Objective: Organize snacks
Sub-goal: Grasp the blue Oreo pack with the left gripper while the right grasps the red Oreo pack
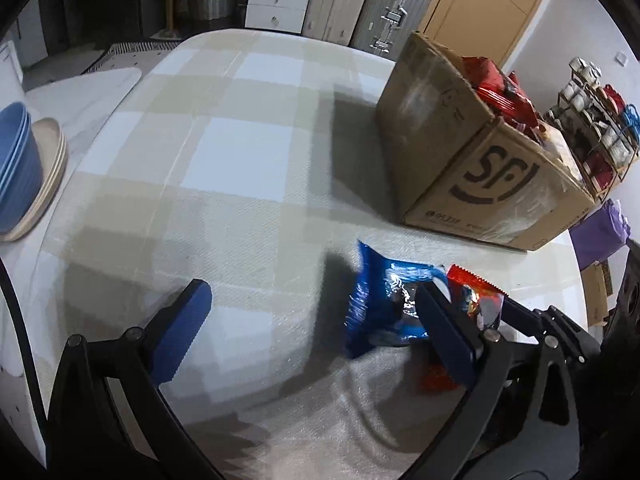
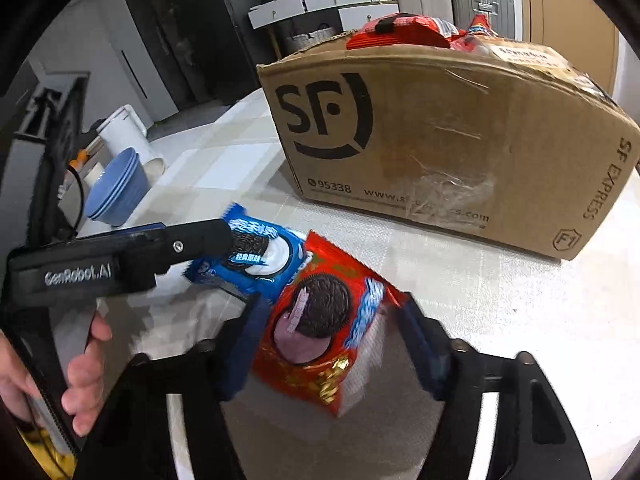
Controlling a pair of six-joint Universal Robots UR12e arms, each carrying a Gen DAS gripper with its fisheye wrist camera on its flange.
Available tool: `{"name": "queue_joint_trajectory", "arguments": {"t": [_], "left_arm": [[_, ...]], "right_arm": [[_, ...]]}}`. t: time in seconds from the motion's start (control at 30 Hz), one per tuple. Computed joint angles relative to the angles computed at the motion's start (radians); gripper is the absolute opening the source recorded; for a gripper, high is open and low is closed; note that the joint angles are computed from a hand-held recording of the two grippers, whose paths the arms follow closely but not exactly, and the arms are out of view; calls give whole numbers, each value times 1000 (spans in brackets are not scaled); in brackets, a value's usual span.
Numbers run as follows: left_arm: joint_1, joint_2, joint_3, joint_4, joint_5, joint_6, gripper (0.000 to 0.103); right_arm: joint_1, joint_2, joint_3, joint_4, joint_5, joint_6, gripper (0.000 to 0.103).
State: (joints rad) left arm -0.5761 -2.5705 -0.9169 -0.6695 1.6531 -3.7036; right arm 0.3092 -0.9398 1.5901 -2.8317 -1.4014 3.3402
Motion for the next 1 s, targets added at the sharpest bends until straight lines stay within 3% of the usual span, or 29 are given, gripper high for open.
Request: {"name": "queue_joint_trajectory", "arguments": {"t": [0.03, 0.1, 0.33, 0.6, 0.77, 0.83, 1.0], "left_arm": [[1, 0, -1, -1, 0, -1, 101], [0, 0, 1, -6, 10, 2, 101], [-10, -4, 17, -46, 17, 12, 101], [-28, -23, 59, -71, 28, 46, 101], [-35, -60, 128, -139, 30, 32, 101], [-41, -86, 181, -204, 52, 39, 101], [-55, -118, 243, -256, 112, 71, 101]], "right_arm": [[-4, -4, 8, -5, 16, -5, 49], [-9, -9, 21, -19, 30, -10, 45], [-8, -26, 63, -68, 48, -20, 43], [-49, -71, 166, -207, 140, 41, 43], [-73, -82, 213, -271, 185, 92, 43], [-85, -80, 227, -312, 216, 126, 43], [-115, -63, 249, -428, 319, 206, 43]]}}
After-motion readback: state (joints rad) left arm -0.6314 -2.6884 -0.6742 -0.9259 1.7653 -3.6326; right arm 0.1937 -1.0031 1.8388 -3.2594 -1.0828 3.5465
